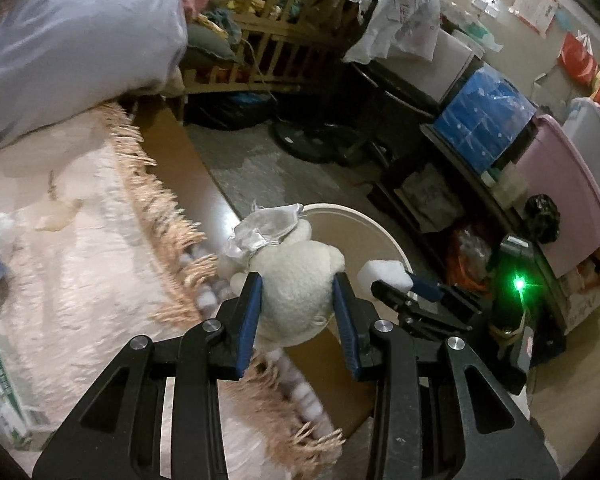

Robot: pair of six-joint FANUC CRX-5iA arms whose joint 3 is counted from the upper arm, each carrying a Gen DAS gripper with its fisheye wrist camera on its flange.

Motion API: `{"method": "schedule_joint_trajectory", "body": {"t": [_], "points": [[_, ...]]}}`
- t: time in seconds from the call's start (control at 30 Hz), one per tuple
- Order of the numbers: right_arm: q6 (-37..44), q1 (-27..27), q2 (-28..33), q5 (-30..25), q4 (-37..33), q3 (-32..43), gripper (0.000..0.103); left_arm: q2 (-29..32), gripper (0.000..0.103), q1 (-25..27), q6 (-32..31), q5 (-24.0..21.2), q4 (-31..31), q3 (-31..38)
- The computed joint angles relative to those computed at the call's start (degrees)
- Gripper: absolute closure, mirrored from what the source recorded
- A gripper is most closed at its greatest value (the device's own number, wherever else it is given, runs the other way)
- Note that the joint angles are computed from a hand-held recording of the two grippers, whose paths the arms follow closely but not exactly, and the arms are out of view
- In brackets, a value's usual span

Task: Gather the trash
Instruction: 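Carry sponge and plush toy to the bucket and open both tools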

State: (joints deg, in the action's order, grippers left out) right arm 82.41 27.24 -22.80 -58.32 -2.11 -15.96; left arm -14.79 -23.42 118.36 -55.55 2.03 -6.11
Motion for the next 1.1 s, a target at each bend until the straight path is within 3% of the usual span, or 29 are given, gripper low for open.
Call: {"method": "schedule_joint_trajectory", "body": {"t": [0.27,0.53,0.83,0.97,1.1], "points": [[-1.0,-3.9,2.2,-0.2,-0.4,-0.3,0.058,4.5,0.070,-0.4,-1.8,2.3,2.2,1.1],[-6.5,-3.6,3.5,-0.1,4.9,-1.3,0.038,7.5,0.069,-0.4,-5.1,4.6,5.0,1.3],[-6.8,-7.1,4.0,0.0,1.9,0.4,0.033,7.4,0.057,1.7,-9.5,10.2,13.0,-2.7],[-6.5,-7.6,3.7,-0.4,1.1,0.6,0.033,6.6,0.057,1.1,-6.9,8.5,9.7,-1.6],[-5.4,-7.8,3.6,-0.6,0.0,0.9,0.033,6.3,0.057,-1.1,-1.0,3.5,2.0,2.0]]}}
